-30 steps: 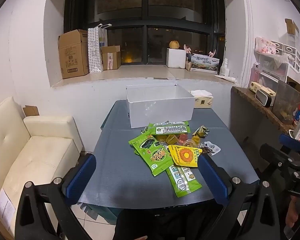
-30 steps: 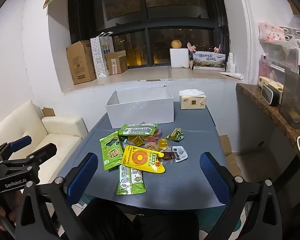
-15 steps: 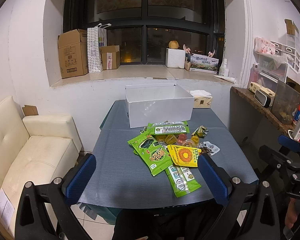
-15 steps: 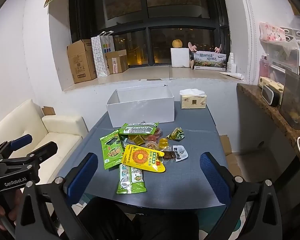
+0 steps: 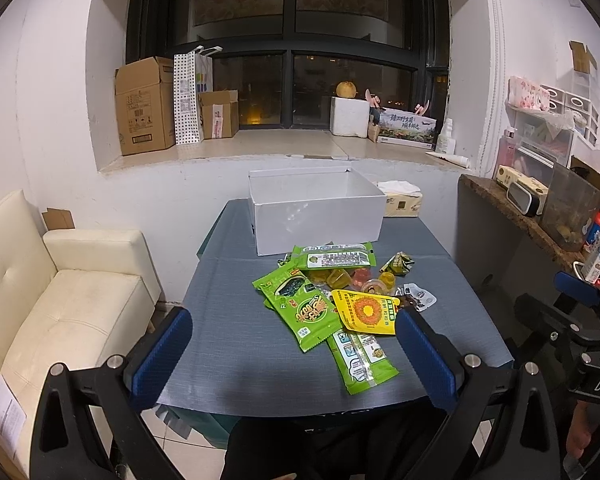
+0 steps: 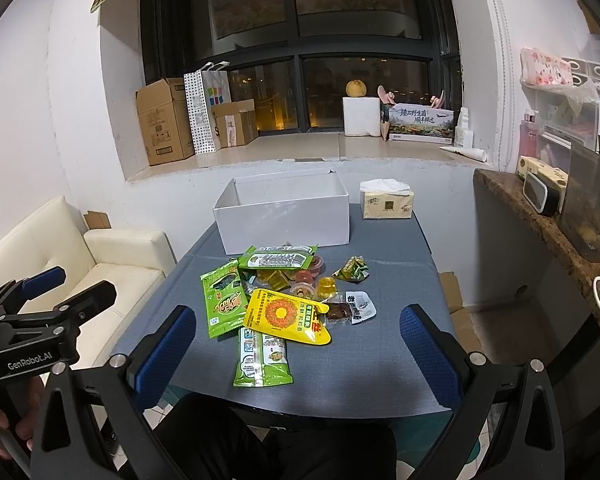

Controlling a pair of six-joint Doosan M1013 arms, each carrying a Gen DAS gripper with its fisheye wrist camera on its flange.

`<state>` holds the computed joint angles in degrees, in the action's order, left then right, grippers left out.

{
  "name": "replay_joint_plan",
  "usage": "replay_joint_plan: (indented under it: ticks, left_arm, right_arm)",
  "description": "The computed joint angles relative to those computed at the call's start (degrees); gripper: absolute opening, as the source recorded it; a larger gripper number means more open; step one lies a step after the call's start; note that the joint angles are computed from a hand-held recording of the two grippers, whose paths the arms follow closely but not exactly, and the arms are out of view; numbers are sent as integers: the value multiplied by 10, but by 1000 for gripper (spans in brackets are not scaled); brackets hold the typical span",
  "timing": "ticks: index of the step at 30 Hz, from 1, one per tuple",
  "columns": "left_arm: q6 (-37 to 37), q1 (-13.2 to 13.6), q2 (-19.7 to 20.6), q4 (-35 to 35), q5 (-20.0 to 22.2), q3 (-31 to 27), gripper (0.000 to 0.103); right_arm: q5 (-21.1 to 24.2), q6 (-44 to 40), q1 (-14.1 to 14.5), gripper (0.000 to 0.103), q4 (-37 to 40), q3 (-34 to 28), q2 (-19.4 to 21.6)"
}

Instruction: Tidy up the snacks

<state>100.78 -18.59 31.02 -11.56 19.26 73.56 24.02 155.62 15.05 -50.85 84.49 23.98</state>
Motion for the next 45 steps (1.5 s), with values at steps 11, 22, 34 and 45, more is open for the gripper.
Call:
replay_joint_plan:
  ticks: [11,22,34,45]
  left_arm:
    - [-7,-1,0,4,2,-1,103]
    - [1,0,0,-4,1,0,103]
    - [5,0,0,-8,3,-1,103]
    - [18,2,0,-22,3,0,103]
  right_arm:
    - [-5,-1,-1,103,-1,2,-1]
    - [-2,-1,0,103,-2,1,0]
    - [-3,-5,0,103,3,1,0]
    - [-5,-6,0,103,4,2,0]
